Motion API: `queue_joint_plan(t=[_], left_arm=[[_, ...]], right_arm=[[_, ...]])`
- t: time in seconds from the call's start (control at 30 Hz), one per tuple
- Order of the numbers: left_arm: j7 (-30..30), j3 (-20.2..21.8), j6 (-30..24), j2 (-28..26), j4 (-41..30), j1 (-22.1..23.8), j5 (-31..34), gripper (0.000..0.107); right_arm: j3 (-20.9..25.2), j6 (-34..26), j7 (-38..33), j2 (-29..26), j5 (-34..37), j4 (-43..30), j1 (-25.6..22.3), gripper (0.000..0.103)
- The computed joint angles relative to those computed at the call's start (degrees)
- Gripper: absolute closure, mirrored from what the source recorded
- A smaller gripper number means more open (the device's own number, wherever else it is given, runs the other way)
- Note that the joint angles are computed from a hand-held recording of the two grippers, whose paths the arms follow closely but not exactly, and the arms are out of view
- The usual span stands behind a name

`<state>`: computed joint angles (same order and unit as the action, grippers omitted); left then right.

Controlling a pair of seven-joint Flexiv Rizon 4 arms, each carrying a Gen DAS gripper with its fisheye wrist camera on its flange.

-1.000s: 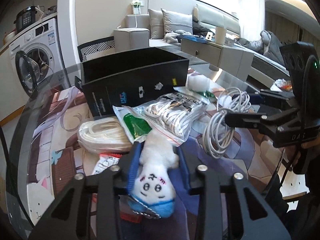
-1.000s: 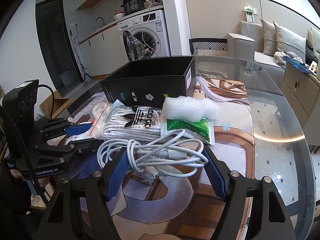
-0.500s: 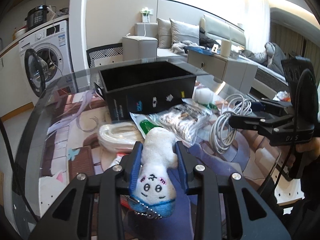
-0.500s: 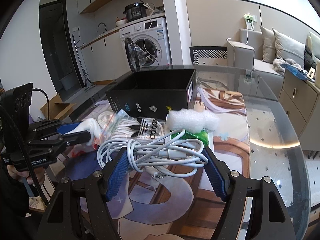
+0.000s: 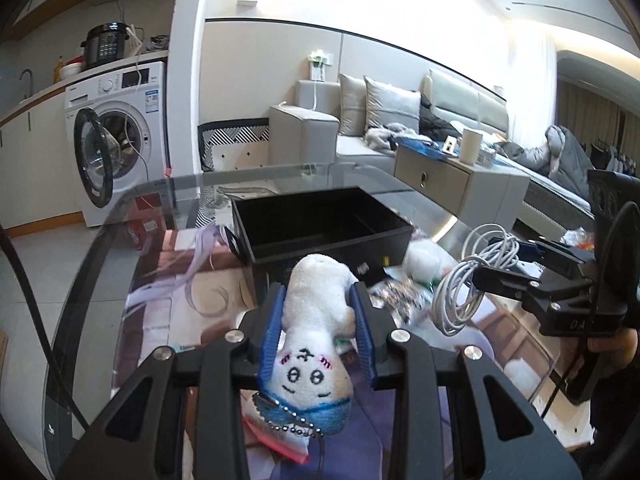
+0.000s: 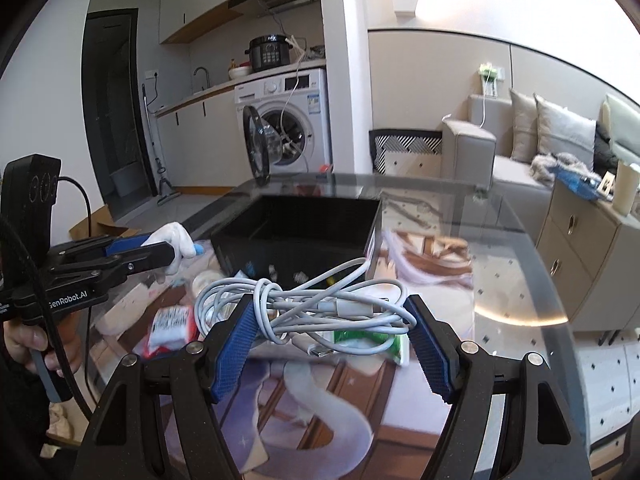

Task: Organize soft objects
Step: 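Carry the doll into the black box with the left tool while the right tool drops the cable in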

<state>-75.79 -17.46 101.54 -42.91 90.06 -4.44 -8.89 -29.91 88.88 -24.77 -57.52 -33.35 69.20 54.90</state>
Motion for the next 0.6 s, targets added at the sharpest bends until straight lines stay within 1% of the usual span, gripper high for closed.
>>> queue_joint_plan(t=[0.03,0.07,0.1,0.17,0.27,0.37,0.5,0.6], left_arm=[[-0.22,0.18,0.12,-0.35,-0.67,-0.16,-0.29,0.075],[-0.5,0.67,0.1,-0.6,-1.3,-0.53,-0.65,0.075],[-0.94,1.81,0.02,-0.88,-2.12,-1.39,-1.27,0.075],[-1.65,4.02,-0.34,-1.53,-3.84,-3.02,-2.32,0.075],[-2.81,8.91,-0.8,-2.83,-7.1,-6.53,-4.13,0.075],[-3.81,12.77,-1.55,-4.15,-9.98,-9.25,-5.53,0.075],[-4.74,17.31,-2.82,-6.24,-14.18,-12.2,-6.61,0.075],[-5.6,20.65,-4.56,-7.96,-17.61,-14.07,-7.16,0.075]], right_arm=[[-0.45,-0.03,0.26,-0.21,0.08,-0.5,0.05,0.029],[-1.88,-0.22,1.0,-0.57,0.12,-1.06,0.57,0.029],[-2.98,-0.46,1.48,-0.9,-0.02,-1.68,0.89,0.029],[-3.42,-0.83,1.75,-1.39,-0.38,-3.08,0.61,0.029],[-3.3,-2.13,1.99,-2.2,-1.34,-5.72,-0.29,0.029],[-1.55,-4.22,1.49,-3.24,-3.1,-9.35,-2.11,0.029],[2.23,-7.62,0.61,-5.23,-5.56,-15.19,-5.22,0.029],[5.98,-10.89,-1.03,-7.52,-6.78,-20.82,-7.82,0.029]])
